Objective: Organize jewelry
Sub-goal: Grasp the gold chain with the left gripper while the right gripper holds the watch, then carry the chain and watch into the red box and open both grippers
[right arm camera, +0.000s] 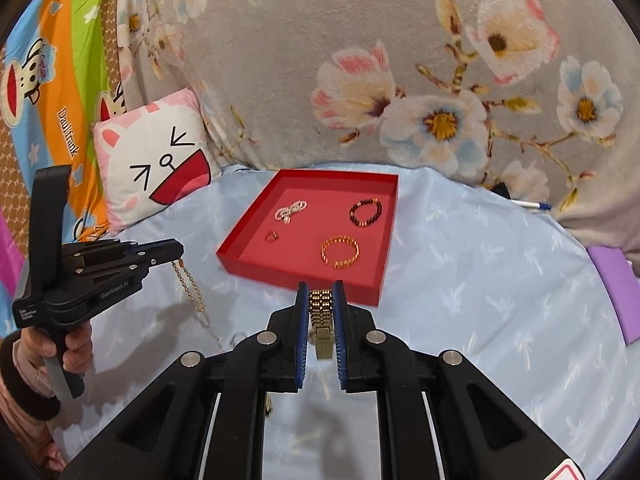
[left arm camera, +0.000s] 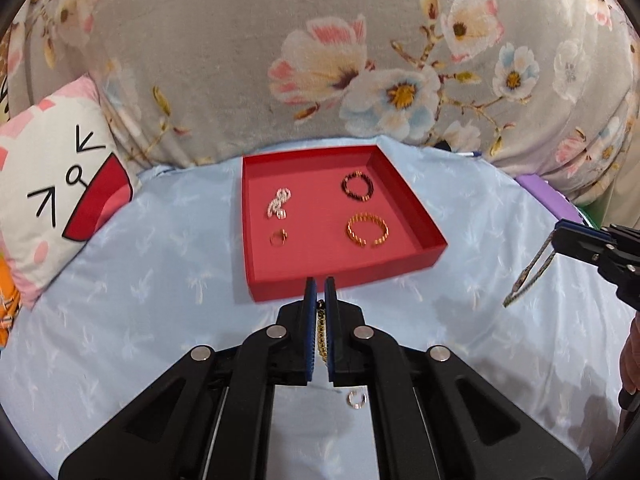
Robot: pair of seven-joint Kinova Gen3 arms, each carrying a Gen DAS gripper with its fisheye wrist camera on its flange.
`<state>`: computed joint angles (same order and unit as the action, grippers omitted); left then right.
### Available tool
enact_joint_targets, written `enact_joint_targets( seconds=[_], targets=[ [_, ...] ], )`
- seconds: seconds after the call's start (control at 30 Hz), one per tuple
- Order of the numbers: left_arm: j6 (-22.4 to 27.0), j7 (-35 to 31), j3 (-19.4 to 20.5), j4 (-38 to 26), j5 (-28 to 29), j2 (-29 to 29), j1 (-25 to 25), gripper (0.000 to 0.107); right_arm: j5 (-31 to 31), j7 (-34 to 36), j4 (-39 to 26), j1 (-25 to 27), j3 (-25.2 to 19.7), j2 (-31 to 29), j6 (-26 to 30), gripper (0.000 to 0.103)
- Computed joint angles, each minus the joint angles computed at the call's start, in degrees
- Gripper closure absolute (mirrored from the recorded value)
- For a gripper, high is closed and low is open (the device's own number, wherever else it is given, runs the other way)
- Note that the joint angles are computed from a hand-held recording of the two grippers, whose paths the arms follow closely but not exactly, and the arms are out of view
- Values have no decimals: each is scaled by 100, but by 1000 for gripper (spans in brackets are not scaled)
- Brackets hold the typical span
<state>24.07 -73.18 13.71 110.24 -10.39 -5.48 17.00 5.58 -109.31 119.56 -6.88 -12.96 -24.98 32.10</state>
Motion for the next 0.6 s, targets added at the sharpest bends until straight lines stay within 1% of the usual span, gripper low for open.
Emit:
enact_joint_targets(
  seconds=[0.1,0.23,0.27,0.43,0.47,0.6],
  targets=[
    [102,-180,-95,-383,140,301,13,105,192,-108,-339,164,-91,543,-119,93],
    [215,-157,-269,-935,25,763,133,105,468,-293,-745,160,-48,1171,-234,93],
    [236,-208,-260,-1119,39,915,103,105,597,-400,-885,164,-63,1364,-251,93],
    [485,-168,-538,-2047,-35,1662,307,105,1062,-741,-1621,-76,172,2313,-254,93],
    [558,-220,-536,-2240,1,1819,302,105,1048,-710,-1785,-135,261,2508,-251,93],
    [841,-98,-837,-3040,-114,2490,559,105,818,-456,-2337,-334,596,3133,-222,92]
  ],
)
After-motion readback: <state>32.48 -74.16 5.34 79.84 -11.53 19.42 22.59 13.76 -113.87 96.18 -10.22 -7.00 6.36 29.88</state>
